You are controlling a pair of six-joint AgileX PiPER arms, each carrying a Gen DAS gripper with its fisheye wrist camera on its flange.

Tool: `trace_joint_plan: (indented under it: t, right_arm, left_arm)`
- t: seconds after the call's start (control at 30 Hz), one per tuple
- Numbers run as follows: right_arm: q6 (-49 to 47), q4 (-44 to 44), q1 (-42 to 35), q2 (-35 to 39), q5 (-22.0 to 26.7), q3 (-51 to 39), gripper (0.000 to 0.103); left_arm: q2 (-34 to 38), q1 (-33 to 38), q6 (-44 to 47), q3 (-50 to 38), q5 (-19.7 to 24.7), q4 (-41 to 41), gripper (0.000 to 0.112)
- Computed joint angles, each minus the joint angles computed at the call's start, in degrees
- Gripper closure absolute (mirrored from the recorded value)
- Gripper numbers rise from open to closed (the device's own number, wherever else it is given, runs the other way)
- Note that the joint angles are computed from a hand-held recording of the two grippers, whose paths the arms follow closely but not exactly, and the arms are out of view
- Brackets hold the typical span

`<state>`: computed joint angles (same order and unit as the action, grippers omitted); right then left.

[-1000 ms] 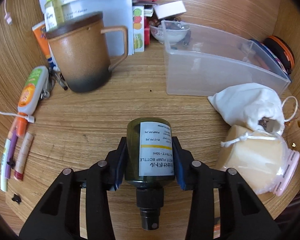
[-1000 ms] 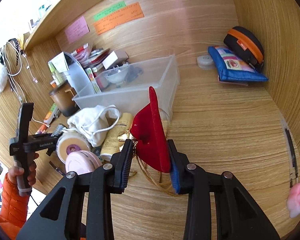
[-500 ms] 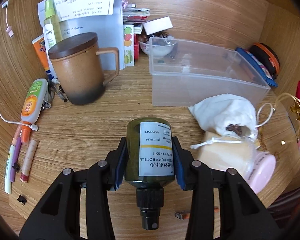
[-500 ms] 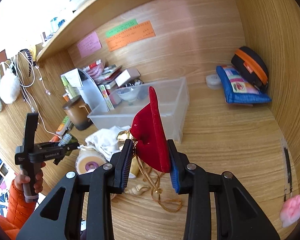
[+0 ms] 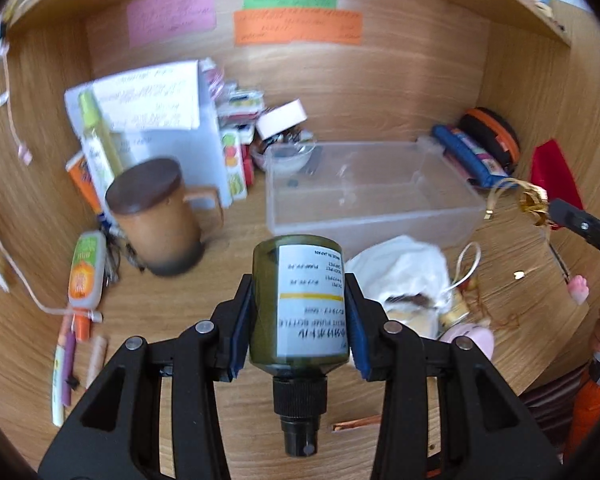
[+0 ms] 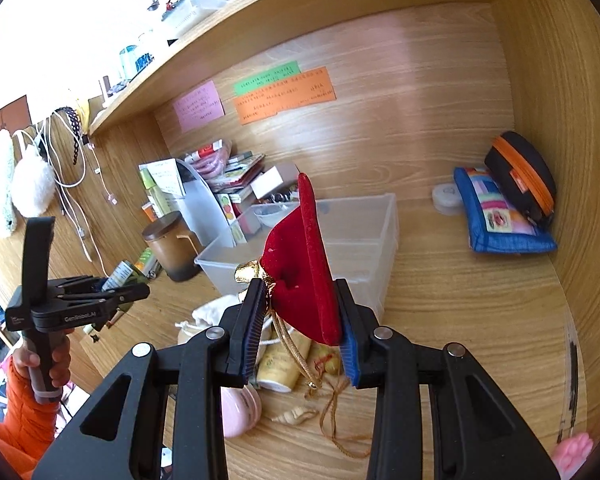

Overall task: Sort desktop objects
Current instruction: 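Carry the red pouch and green bottle over the clear plastic box with both grippers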

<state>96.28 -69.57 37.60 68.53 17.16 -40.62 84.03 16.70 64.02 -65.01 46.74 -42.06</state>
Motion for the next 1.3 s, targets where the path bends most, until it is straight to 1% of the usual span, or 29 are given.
trace_joint_plan:
  t: [0.07, 0.2, 0.33, 0.43, 0.47, 0.53, 0.6, 0.67, 0.7, 0.73, 0.8, 0.87, 0.97, 1.0, 1.17, 1.27, 1.3]
  right_arm:
    - [-1.8, 1.3, -1.2, 0.6, -1.6, -1.0, 0.072]
    - [-7.5, 5.5, -1.9, 2.3, -1.9, -4.0, 0.072]
    - [-10.9, 6.8, -1.4, 4.2, -0.5, -7.1, 0.072]
    - [-13.8, 9.1, -1.6, 5.3, -1.1, -8.1, 0.072]
    - [-13.8, 9.1, -1.5, 5.5, -1.2, -8.2, 0.072]
    - [-13.3, 8.6, -1.4, 5.9, -1.4, -8.0, 0.072]
    - [-13.3, 8.8, -1.8, 6.3, -2.0, -7.8, 0.072]
    - [-15.7, 11.6, -2.8, 7.1, -3.6, -7.8, 0.072]
    - [-17.0, 13.1, -3.3, 7.4, -4.4, -7.8, 0.072]
    - [-17.7, 13.9, -3.4, 7.8, -4.8, -7.9, 0.072]
    - [-16.6, 12.7, -3.2, 8.4, -5.0, -7.9, 0.072]
    - [-15.1, 11.2, -2.5, 9.0, -4.7, -8.0, 0.072]
    - [-15.6, 12.0, -2.2, 9.9, -4.8, -8.4, 0.072]
    - [-15.9, 12.4, -2.0, 10.2, -4.5, -8.6, 0.072]
    - [-19.3, 15.2, -1.1, 11.5, -2.6, -9.9, 0.072]
    - [-21.6, 17.3, -1.4, 12.2, -2.5, -10.7, 0.072]
    - [-22.5, 18.1, -1.5, 12.5, -2.6, -11.1, 0.072]
  left_arm:
    - [0.0, -0.8, -0.4, -1.1, 0.3, 0.1, 0.071]
    - [0.2, -2.8, -0.7, -2.7, 0.3, 0.5, 0.071]
    - [2.1, -5.1, -0.8, -3.5, -1.6, 2.4, 0.071]
    - [2.5, -4.0, 0.2, -2.2, -3.1, 1.9, 0.071]
    - [2.8, -2.9, 0.7, -2.1, -3.0, 1.4, 0.069]
    - [4.2, -0.9, 0.4, -2.3, -2.8, 1.2, 0.055]
    - [5.8, 0.4, 0.3, -2.1, -3.9, 2.6, 0.053]
    - [8.1, 1.0, -0.2, -2.4, -5.5, 5.5, 0.051]
    - [9.6, 1.3, -0.1, -2.7, -5.6, 6.9, 0.046]
    - [11.1, 1.3, -0.4, -3.1, -6.0, 8.2, 0.045]
    - [14.4, 0.6, -2.1, -4.3, -6.8, 12.3, 0.045]
    - [17.1, -0.2, -3.0, -5.2, -7.8, 14.2, 0.045]
    - [20.3, -1.5, -3.8, -6.2, -9.5, 15.3, 0.045]
    - [20.9, -1.6, -3.7, -6.8, -9.3, 14.8, 0.045]
    - [23.5, -1.0, -1.7, -11.7, -5.4, 10.3, 0.045]
    - [24.8, -1.4, -2.7, -14.0, -3.8, 10.4, 0.045]
    - [24.7, -1.5, -2.9, -13.8, -4.0, 10.6, 0.048]
